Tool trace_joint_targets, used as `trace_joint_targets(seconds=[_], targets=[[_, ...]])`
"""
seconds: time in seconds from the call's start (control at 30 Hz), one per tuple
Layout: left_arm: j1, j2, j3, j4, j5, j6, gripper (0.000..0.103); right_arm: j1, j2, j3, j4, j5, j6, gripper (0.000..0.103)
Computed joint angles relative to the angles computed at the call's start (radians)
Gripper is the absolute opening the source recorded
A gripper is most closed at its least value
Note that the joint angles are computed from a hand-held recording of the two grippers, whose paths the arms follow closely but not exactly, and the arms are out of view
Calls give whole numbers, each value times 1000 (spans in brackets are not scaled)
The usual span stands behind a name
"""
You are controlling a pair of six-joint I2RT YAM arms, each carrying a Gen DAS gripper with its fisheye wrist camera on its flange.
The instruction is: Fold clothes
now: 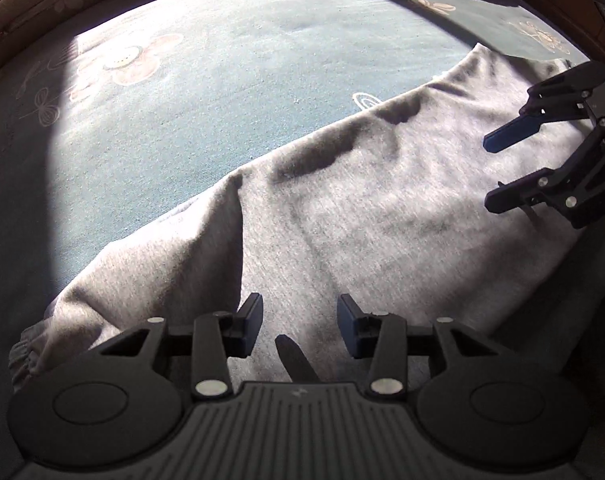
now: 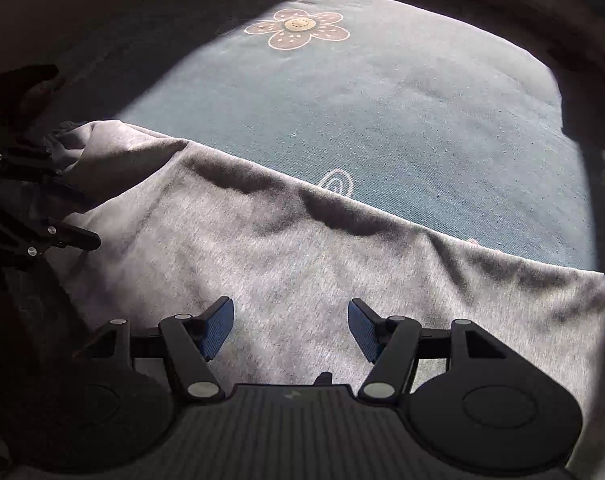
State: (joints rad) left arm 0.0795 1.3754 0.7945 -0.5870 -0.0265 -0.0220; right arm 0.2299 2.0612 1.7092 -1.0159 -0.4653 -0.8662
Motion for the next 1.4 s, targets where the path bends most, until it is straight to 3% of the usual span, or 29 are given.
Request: trace_joint_targets(seconds=[0.1,0.23,0.33,0.43,0.6,0.8,0.97,1.13,1.2,1.4], targets=[[13,-59,-76,29,-3,-22,45,29,-44,-110,23,-18,-27,68],[37,-115,-85,-107,-14,-47,54,78,-64,-192,42,-11,0,76],[40,-125,-59,-208,-42,-72,54,88,-87,-209,29,-23,-7,76],[4,-106,-10,-214,-63,-76,54,65,-92,-167,-6,-35,6,75],[-62,-15,39,-53,-59,-57,54,-36,-70,-83,37,47,105,76],[-69,135,88,143,-34,-26,54,-131,-28,-71,76,146,110,76],[-10,214,122,198,-29,-60,60,-133,-12,-92,76,154,163,79],[0,155,150,76,-62,-159,57,-124,-16,-126,97,158,182,89],[-15,49,111,39,-84,-188,58,-119,-24,-138,99,165,168,90],[35,-199,36,-174,-282,-416,58,-108,-13,-90,49,156,162,90]])
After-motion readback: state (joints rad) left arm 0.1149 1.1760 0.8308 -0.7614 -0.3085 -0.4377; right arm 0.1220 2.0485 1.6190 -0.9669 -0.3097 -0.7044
